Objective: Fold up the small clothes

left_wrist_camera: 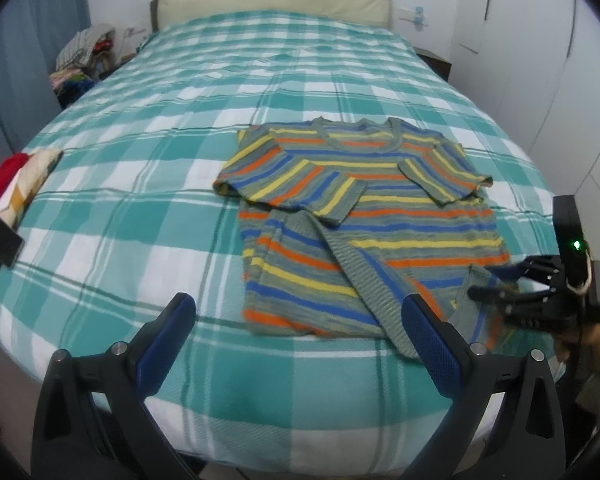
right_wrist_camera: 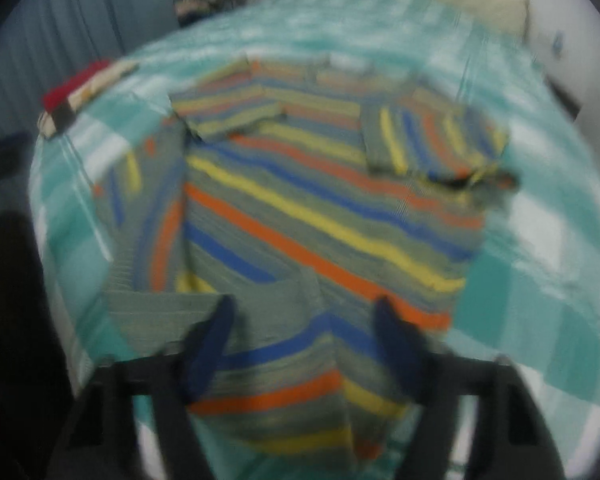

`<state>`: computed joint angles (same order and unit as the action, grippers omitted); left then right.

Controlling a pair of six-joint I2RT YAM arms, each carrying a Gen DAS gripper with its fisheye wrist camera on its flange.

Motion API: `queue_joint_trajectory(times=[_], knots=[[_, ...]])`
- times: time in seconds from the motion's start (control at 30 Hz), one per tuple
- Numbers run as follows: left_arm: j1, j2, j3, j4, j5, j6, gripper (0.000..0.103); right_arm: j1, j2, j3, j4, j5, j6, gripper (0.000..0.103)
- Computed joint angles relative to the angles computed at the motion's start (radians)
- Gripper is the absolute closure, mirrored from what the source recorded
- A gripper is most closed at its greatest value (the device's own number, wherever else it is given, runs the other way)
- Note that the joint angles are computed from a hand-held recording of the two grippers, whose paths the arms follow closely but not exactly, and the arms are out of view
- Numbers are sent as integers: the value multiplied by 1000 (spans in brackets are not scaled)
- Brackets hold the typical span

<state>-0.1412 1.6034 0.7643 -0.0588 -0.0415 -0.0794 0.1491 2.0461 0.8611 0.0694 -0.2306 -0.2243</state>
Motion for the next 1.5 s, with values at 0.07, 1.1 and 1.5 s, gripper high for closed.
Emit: queue_joint_trajectory(times=[0.07, 1.1, 1.5], knots=[[15, -6, -11, 4, -7, 4, 0, -23, 16, 14, -27, -65, -22, 98], [202, -31, -148, 113, 74, -39, 0, 247, 298, 594, -213, -103, 161, 58], [428, 32, -148, 159, 209, -9, 0, 509, -39, 32, -74, -254, -221, 71]])
